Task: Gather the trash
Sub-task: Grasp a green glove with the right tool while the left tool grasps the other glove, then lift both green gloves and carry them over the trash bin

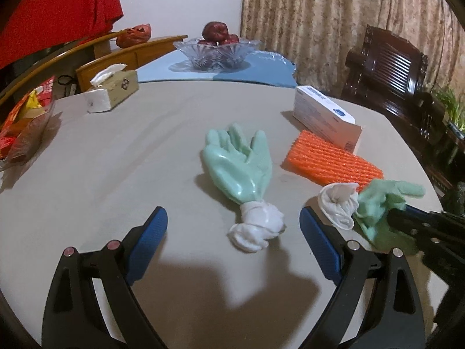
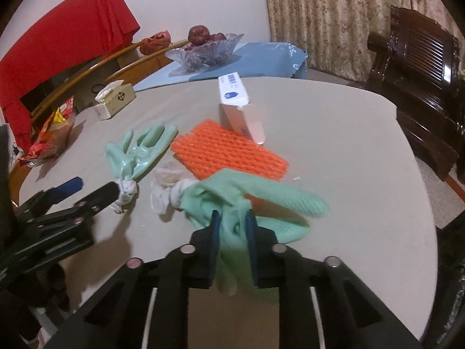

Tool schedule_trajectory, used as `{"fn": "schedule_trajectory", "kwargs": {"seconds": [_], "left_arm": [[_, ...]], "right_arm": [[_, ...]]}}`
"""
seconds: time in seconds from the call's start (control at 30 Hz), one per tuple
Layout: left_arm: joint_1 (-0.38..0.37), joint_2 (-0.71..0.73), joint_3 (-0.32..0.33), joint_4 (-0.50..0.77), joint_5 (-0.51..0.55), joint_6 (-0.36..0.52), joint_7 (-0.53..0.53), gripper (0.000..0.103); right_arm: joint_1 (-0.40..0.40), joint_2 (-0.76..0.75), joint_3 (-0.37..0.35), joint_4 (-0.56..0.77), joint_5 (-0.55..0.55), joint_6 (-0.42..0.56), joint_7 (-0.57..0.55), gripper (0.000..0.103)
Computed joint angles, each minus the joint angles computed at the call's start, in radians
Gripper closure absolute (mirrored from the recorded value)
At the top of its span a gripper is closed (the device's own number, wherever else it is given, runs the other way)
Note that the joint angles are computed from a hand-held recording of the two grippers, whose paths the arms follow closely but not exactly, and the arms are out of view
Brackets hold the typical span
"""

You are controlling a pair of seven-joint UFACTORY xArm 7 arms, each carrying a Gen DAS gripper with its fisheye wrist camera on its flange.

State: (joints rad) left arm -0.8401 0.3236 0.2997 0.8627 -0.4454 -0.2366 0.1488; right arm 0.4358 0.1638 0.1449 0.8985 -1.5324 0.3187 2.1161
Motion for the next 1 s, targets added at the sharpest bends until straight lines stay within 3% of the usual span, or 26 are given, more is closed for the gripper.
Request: {"fn": "schedule_trajectory", "kwargs": {"seconds": [0.1,0.23,0.33,0.4,0.47,0.6,0.7,0.8,0.83,0.9,1.0], "left_arm": [[0.002,0.031,0.007,0.054,0.02,0.09,-0.019,0.023],[0.091,0.055,-0.062,0.104,0.069,0.169,-0.058,0.041],[0.21,0.044,-0.183,0.096,0.099,0.144,-0.052,0.059],[0.27,0.034,-0.247,0.08,0.123,0.124,-0.056,0.069],[0.245,0.017,-0.225,0.054,0.144,0.112,-0.083,0.069],[0.264,-0.027,-0.252,-0.01,0.185,0.086,-0.129,0.07],[0.277,-0.06,-0.272,-0.056,0.22,0.069,-0.164,0.07],[0.246,-0.082,-0.246,-0.091,0.244,0.056,-0.195,0.07],[0.239,-0.087,-0.241,-0.096,0.248,0.053,-0.203,0.07],[0.222,-0.099,-0.228,-0.109,0.25,0.051,-0.215,0.07],[0.164,-0.12,-0.18,-0.123,0.233,0.043,-0.21,0.07]], "right_arm": [[-0.008,-0.007,-0.005,-0.009,-0.044,-0.021,0.045,0.086],[-0.015,-0.001,0.002,-0.005,-0.065,-0.028,0.057,0.081],[-0.017,0.005,0.005,0.001,-0.069,-0.027,0.06,0.072],[-0.017,0.008,0.005,0.004,-0.069,-0.027,0.063,0.058],[-0.018,0.013,0.005,0.006,-0.071,-0.03,0.066,0.055],[-0.01,0.044,0.0,0.017,-0.011,-0.018,-0.008,0.051],[0.008,0.057,-0.001,0.027,0.077,0.015,-0.115,0.05],[0.038,0.055,-0.01,0.028,0.148,0.068,-0.195,0.062],[0.042,0.049,-0.019,0.021,0.132,0.059,-0.169,0.066],[0.04,0.037,-0.028,0.007,0.108,0.043,-0.125,0.083],[0.035,0.01,-0.027,-0.017,0.072,0.037,-0.063,0.086]]}}
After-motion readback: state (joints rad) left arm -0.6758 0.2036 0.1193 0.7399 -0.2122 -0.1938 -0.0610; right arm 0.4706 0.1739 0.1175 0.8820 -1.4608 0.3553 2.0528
